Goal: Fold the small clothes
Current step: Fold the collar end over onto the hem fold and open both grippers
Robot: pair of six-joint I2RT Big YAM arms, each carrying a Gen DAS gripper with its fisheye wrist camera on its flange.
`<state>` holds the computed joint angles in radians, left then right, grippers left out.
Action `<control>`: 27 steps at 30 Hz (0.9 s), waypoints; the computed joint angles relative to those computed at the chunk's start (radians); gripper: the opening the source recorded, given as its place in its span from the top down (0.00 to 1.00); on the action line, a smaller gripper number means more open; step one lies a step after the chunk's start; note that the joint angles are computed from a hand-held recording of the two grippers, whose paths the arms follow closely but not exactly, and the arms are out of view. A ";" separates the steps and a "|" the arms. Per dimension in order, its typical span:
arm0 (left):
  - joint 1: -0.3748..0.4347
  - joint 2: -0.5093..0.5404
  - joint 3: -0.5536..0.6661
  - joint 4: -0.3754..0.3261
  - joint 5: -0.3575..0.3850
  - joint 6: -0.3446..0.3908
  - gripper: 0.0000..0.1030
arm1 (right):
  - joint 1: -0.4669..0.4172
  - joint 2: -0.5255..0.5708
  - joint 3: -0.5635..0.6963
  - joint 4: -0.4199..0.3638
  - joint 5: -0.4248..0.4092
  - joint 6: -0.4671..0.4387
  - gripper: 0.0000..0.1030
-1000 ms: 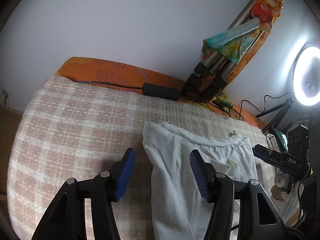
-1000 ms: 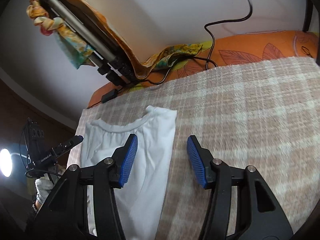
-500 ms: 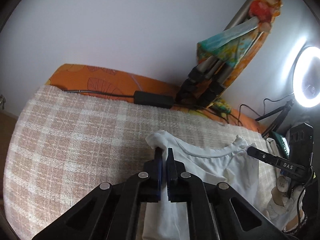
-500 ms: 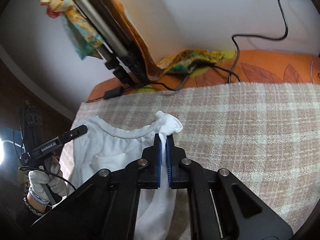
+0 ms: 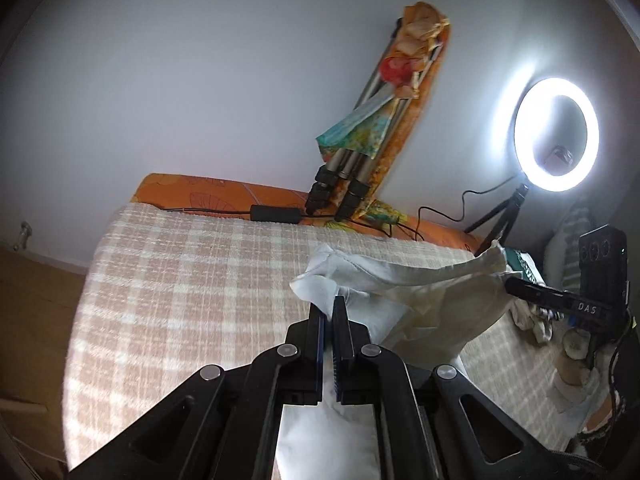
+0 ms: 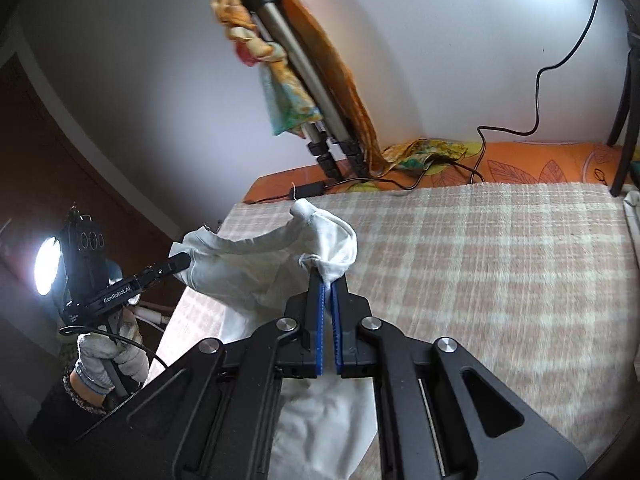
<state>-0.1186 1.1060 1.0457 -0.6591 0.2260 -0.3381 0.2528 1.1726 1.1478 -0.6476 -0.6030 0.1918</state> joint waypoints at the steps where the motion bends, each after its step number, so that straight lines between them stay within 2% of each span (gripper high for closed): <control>1: -0.009 -0.020 -0.008 -0.010 -0.010 0.000 1.00 | 0.004 -0.029 -0.015 -0.011 0.005 -0.005 0.95; 10: -0.104 -0.277 -0.135 -0.149 -0.095 -0.014 1.00 | 0.061 -0.289 -0.169 -0.146 0.096 -0.040 0.95; 16: -0.230 -0.417 -0.228 -0.264 -0.206 -0.047 1.00 | 0.150 -0.443 -0.289 -0.204 0.183 -0.035 0.95; 23: -0.410 -0.517 -0.311 -0.379 -0.349 -0.118 0.99 | 0.325 -0.583 -0.400 -0.263 0.415 -0.048 0.95; 24: -0.438 -0.534 -0.318 -0.398 -0.366 -0.124 0.98 | 0.347 -0.595 -0.408 -0.271 0.449 -0.048 0.95; 26: -0.492 -0.562 -0.323 -0.434 -0.404 -0.140 0.83 | 0.384 -0.617 -0.420 -0.285 0.511 -0.056 0.95; 27: -0.521 -0.579 -0.324 -0.454 -0.429 -0.153 0.81 | 0.391 -0.621 -0.420 -0.293 0.517 -0.060 0.95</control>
